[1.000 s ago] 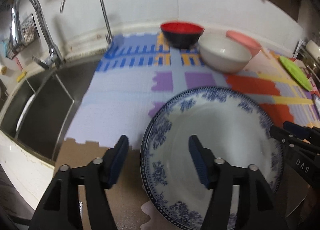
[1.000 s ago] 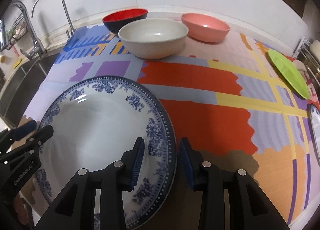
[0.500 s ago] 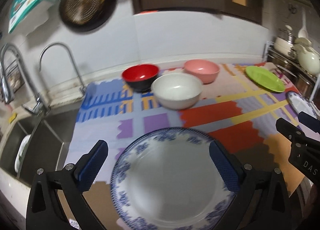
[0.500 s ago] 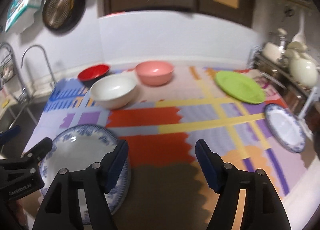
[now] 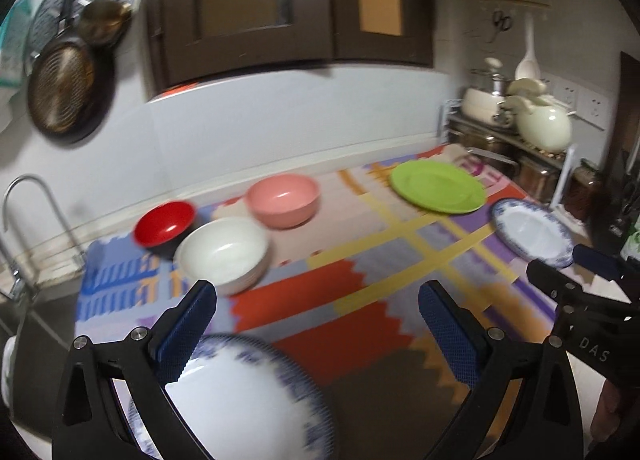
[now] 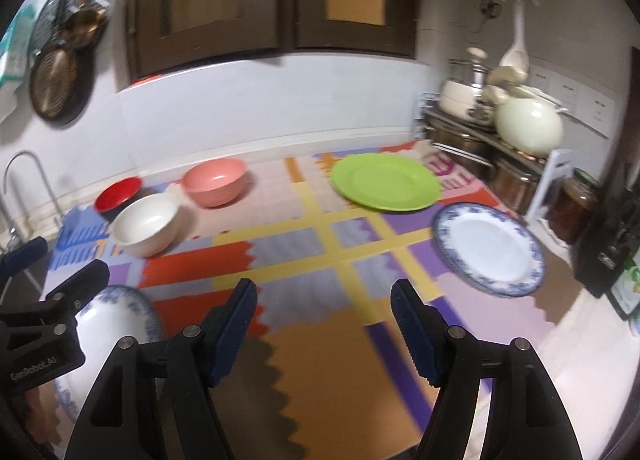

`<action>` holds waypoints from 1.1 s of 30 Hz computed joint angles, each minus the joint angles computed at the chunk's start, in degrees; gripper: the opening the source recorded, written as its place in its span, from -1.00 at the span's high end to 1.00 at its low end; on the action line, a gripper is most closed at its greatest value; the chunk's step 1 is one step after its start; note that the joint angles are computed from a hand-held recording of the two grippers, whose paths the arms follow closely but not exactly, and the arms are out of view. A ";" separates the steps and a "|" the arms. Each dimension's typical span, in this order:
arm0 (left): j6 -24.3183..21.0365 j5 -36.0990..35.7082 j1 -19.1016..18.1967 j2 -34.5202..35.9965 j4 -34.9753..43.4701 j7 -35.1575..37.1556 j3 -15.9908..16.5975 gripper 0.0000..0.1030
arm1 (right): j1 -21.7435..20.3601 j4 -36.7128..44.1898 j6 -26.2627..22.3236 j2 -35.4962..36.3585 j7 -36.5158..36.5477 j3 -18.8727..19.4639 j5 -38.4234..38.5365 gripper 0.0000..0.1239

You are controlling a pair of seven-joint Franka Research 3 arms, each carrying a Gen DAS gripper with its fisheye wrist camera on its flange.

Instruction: Organize plates and bowls

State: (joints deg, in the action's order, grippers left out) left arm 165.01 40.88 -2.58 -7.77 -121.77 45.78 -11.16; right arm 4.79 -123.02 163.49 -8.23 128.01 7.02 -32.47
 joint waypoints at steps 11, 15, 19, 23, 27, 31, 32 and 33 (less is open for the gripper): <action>-2.89 6.51 -7.11 12.43 15.41 -4.79 -0.34 -1.00 | -4.21 1.68 -0.28 1.42 -1.21 -4.35 0.79 -0.13; -4.89 8.24 -10.87 17.11 21.60 -6.09 0.62 -1.00 | -6.13 2.06 1.51 2.17 -2.19 -5.78 0.84 -0.13; -7.50 6.60 -14.28 22.13 28.15 -4.66 1.35 -1.00 | -7.39 3.25 2.15 3.56 -3.65 -7.26 2.02 -0.13; -10.70 2.02 -16.81 27.56 35.16 -0.78 1.60 -0.99 | -8.15 5.47 2.63 6.13 -6.08 -9.18 4.28 -0.13; -14.23 -0.97 -19.78 33.53 43.35 1.85 2.70 -0.97 | -7.91 8.07 2.14 8.97 -10.11 -11.20 8.64 -0.13; -18.20 -4.08 -22.31 39.99 52.56 5.28 3.68 -0.93 | -7.54 11.15 1.39 12.36 -14.92 -12.93 13.88 -0.13; -19.01 -4.96 -22.73 41.48 54.68 6.24 3.84 -0.93 | -7.52 11.98 1.23 13.31 -16.29 -13.27 15.59 -0.13; -20.17 -6.01 -23.22 43.63 57.75 7.43 3.91 -0.92 | -7.36 12.58 1.14 14.04 -16.99 -13.69 16.62 -0.13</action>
State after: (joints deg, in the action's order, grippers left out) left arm 144.84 34.87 -25.80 35.86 -64.02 53.21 -7.25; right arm -2.56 -110.44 164.63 5.81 111.02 -6.68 -15.85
